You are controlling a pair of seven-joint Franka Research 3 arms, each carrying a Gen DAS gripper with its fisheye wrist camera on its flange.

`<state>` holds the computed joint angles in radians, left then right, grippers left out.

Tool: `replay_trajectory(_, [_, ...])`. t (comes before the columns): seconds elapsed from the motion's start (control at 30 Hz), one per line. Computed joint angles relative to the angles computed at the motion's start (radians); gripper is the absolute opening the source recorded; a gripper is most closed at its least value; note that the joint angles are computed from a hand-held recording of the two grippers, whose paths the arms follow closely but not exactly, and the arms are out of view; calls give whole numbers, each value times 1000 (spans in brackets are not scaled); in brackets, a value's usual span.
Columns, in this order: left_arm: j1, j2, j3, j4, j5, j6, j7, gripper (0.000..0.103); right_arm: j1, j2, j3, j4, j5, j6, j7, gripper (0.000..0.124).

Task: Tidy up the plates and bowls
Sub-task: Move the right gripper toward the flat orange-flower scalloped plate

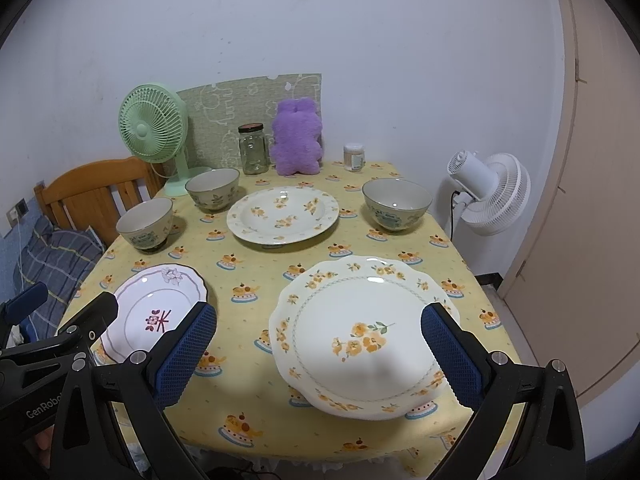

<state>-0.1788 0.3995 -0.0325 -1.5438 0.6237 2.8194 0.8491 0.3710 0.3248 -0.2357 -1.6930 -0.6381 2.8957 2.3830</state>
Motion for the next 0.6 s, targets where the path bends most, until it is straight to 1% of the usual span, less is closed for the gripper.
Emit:
replay_trajectory(0.43, [-10,-3,5,-5,18,-1,-22,101,-1,-6,0,-7,-10,1,7,103])
replay_trajectory(0.6, [6,8,-11,9,-8,-2,11,101,0,-2,0,3,-14,-14,11,103])
